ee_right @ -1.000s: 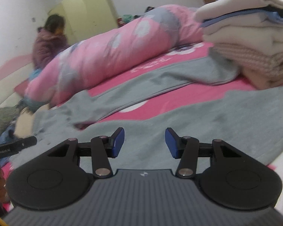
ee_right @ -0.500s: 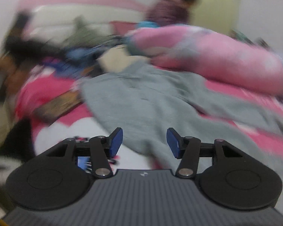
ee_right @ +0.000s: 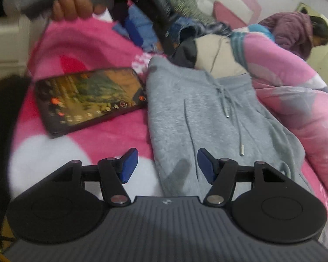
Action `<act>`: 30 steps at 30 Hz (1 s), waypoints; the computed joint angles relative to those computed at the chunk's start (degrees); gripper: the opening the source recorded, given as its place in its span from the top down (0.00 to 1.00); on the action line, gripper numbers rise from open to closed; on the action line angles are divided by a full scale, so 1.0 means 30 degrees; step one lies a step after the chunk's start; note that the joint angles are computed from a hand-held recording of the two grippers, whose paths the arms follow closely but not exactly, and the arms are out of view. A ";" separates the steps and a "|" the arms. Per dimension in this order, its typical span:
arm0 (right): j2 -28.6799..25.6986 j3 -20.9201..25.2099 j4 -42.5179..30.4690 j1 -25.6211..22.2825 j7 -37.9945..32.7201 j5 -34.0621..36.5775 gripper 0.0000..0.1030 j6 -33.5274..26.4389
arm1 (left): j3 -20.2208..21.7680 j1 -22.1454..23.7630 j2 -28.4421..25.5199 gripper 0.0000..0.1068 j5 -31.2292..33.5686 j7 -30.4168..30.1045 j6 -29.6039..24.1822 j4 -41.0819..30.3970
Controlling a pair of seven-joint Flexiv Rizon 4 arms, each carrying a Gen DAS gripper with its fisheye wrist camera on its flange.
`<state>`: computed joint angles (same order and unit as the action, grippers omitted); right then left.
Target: Fold clothes
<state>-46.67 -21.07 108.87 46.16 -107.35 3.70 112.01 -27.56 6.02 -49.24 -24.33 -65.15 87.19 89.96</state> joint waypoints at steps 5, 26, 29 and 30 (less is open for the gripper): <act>-0.1264 -0.1002 -0.1474 0.0702 0.0264 0.0091 0.47 -0.0393 | -0.1717 0.1309 -0.0385 0.28 -0.0176 0.0919 -0.0134 0.0193; -0.0210 0.7242 -0.3853 -0.7594 1.0913 -0.1373 0.97 -0.0318 | -0.2678 0.1529 -0.1756 0.27 -0.3187 0.2053 -0.4233 -0.1774; -0.0382 0.7241 -0.4132 -0.7827 1.1641 -0.2171 0.97 -0.0134 | -0.2371 0.1140 -0.1748 0.29 -0.4003 0.2195 -0.4745 -0.2154; -0.0389 0.7181 -0.4168 -0.7852 1.1826 -0.2343 0.97 -0.0006 | -0.2310 0.1005 -0.1724 0.30 -0.4251 0.2317 -0.4813 -0.2238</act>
